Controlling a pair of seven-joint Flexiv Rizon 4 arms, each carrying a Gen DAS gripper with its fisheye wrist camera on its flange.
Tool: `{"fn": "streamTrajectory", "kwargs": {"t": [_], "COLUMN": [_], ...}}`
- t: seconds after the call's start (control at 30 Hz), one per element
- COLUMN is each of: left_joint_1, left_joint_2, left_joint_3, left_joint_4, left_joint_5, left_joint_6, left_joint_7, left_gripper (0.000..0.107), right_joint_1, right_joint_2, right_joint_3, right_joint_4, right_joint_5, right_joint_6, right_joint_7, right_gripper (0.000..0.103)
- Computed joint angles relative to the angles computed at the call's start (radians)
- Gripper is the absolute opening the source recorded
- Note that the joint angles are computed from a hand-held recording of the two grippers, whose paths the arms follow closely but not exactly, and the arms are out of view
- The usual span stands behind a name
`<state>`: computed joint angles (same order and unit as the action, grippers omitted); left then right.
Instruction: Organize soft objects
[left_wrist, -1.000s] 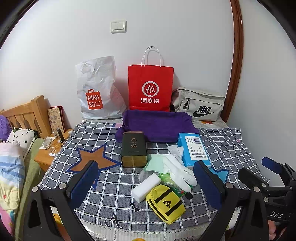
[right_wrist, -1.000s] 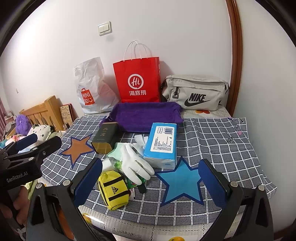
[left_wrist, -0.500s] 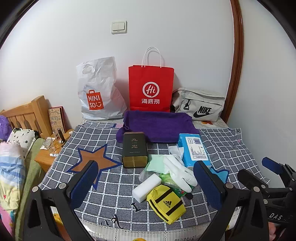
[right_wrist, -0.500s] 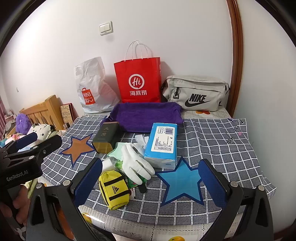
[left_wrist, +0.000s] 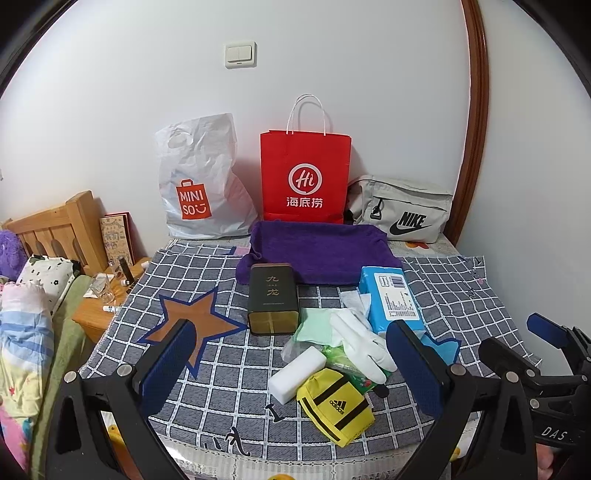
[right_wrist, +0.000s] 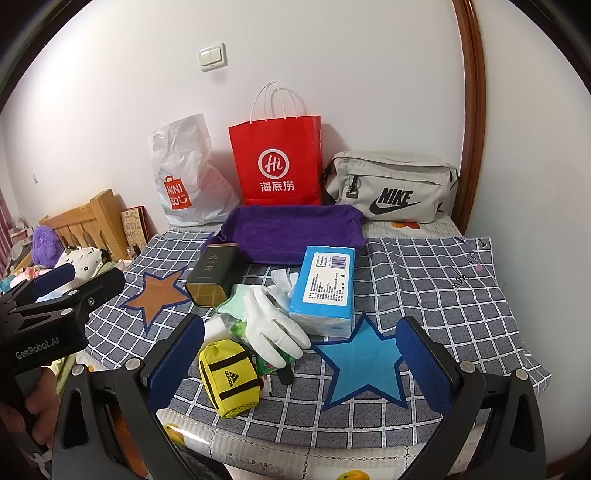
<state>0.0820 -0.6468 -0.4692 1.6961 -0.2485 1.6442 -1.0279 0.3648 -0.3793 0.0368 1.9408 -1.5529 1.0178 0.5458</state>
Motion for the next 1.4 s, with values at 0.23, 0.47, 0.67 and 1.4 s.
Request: {"fn": "streamTrajectory", "kwargs": {"t": [0.23,0.47,0.67,1.4], "left_joint_1": [0.001,-0.004,-0.006,-0.205], "left_joint_2": [0.0,0.002,0.002,-0.122], "left_joint_3": [-0.002,0.005,0.009,0.278], "left_joint_4": [0.001,-0.002,-0.006,-0.211], "left_joint_5": [0.001,0.002,0.001,-0.015], "left_joint_6": [0.001,0.001,-0.003,-0.18], "left_joint_7": [-0.001,-0.004,-0.004,-0.054], "left_gripper": [0.103,0.103,0.103,0.103], "right_joint_1": [0.0,-0.001,0.001,-0.045], "right_joint_2": [0.001,0.002,0.002,-0.126], "right_joint_3": [0.001,0.001,0.0,-0.046], "right_joint_4": [0.001,-0.001,-0.003,-0.055], "right_joint_5": [0.003,0.002,0.003,0.124], "right_joint_6": [0.0,0.005,0.003,0.186], "right_joint_7": [-0.002,-0.004,-0.005,-0.104], "right_gripper": [0.102,0.102,0.102,0.102]}}
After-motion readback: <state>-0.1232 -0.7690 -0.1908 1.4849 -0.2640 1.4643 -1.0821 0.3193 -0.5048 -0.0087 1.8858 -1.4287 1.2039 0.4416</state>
